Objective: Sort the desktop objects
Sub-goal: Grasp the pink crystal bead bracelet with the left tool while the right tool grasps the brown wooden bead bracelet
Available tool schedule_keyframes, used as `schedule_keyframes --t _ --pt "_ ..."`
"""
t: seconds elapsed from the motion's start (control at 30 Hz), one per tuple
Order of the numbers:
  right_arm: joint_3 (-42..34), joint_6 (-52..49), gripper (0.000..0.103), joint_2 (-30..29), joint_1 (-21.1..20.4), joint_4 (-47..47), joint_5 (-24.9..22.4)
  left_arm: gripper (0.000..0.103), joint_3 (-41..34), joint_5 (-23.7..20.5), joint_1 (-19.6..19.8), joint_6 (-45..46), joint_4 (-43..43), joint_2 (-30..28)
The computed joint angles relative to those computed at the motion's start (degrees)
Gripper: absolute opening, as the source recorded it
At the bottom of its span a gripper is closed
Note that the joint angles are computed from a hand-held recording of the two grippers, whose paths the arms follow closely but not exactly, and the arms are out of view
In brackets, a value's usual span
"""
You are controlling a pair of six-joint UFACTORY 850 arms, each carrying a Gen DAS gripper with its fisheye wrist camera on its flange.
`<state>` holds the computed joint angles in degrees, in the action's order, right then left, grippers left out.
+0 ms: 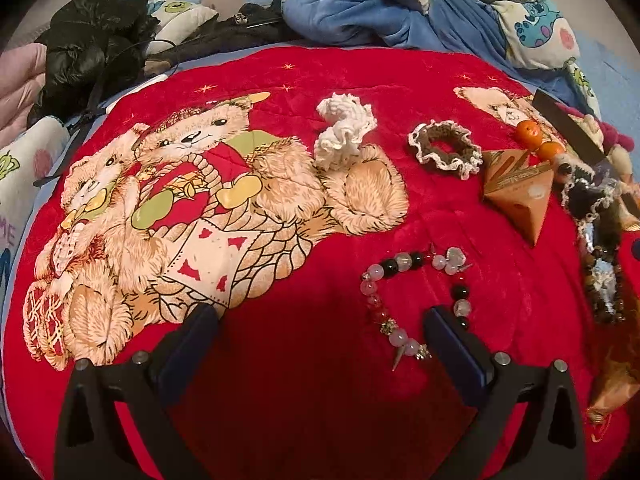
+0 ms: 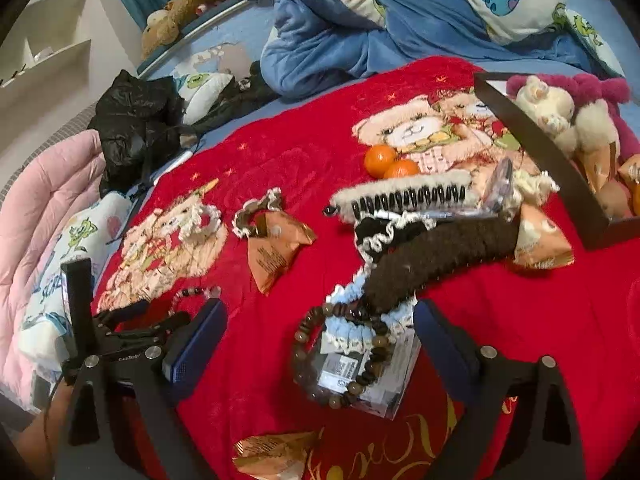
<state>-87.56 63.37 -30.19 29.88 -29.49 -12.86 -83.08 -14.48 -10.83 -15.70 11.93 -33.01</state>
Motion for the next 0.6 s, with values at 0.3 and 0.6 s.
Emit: schedule_keyframes --t 0.3,0.6 --pt "0.3 -6.89 0.066 -1.36 -0.15 7.8 -0.23 0.103 1.73 3.78 -0.29 -5.77 5.5 0.17" --pt "0.74 -2.53 0.028 -1.67 -0.31 6.19 -3.14 0.091 2.02 4.98 0.25 -4.18 3.58 0.51"
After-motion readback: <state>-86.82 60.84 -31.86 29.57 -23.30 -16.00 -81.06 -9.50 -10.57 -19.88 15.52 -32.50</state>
